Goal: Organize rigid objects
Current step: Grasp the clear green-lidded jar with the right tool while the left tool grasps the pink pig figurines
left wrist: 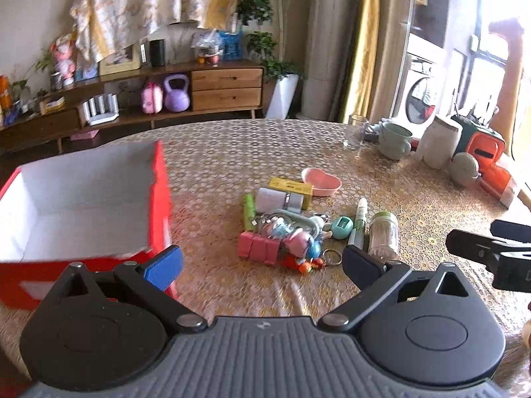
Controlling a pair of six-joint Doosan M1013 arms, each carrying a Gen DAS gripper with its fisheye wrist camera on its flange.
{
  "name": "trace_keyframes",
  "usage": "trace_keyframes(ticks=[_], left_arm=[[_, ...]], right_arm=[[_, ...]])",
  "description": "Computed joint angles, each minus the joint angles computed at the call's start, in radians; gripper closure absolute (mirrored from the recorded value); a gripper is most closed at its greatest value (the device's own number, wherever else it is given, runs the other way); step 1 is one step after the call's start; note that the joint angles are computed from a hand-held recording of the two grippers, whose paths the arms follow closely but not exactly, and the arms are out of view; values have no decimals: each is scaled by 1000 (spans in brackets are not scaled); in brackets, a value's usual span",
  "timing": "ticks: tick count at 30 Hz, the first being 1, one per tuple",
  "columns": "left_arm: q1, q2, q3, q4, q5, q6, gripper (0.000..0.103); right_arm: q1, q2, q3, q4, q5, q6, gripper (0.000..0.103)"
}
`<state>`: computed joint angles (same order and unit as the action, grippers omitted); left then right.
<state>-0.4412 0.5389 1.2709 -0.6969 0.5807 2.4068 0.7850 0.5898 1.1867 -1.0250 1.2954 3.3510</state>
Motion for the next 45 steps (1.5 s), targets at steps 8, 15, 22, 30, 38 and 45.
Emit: trace_keyframes(ticks=[8, 15, 22, 30, 38, 45], left_arm=[[-19, 84, -96, -84, 86, 213, 0], [-35, 169, -216, -28, 189, 246, 0], [-48, 228, -305, 50, 262, 226, 0], [-48, 270, -392, 54, 349, 284, 0], [-55, 297, -422, 131, 376, 255, 0], [-59, 319, -455, 165, 387, 219, 1]], right_arm=[[-46, -24, 52, 78, -69, -44, 4], [-86, -27, 61, 151, -108, -78, 7], [-124, -20, 56, 214, -162, -109, 12], [-140, -12, 49, 241, -190, -118, 13], [-153, -10, 48, 276, -214, -136, 14], [-169, -2, 46, 316, -236, -148, 20]])
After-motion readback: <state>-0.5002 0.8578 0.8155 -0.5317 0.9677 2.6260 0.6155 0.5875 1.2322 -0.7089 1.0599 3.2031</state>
